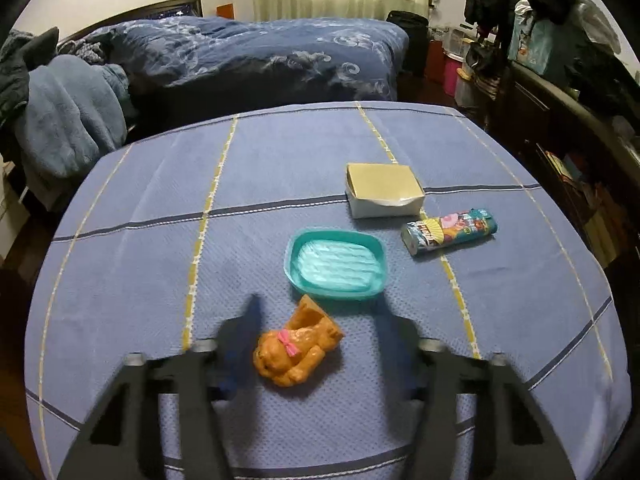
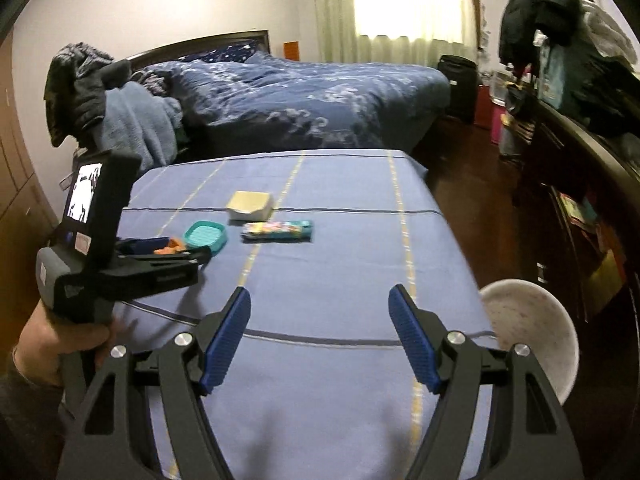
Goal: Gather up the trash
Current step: 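Grasp the orange toy figure with the left tool while the right tool grasps the teal soap dish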
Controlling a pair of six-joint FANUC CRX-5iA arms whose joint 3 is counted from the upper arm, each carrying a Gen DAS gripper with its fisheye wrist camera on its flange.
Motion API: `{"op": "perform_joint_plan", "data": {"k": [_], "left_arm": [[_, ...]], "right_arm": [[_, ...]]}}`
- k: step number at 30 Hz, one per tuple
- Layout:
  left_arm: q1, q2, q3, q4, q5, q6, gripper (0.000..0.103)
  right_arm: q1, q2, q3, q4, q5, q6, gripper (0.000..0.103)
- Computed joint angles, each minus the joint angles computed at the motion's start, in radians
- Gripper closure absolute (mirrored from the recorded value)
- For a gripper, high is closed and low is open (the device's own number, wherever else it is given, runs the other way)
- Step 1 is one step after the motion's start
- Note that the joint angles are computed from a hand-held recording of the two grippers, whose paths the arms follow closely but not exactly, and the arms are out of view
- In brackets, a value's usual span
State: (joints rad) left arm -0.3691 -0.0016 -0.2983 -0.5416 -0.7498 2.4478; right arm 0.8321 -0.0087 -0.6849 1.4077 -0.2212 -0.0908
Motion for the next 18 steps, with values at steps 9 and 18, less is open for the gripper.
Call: {"op": "perform_joint_plan", "data": {"k": [9,18], "left_arm": [[0.017,-0.171,-0.113,-0.081,-0.028,0.121,0.068],[0.086,-0.342,-0.216,-0.092,-0.049,0.169,0.068]], "right_arm": [[0.152,0.172,0.242,-0.474,-0.057,0.381,0.030],[0.231,0.397,0.552,-0.751,-0.195,0.676,0.030]]}}
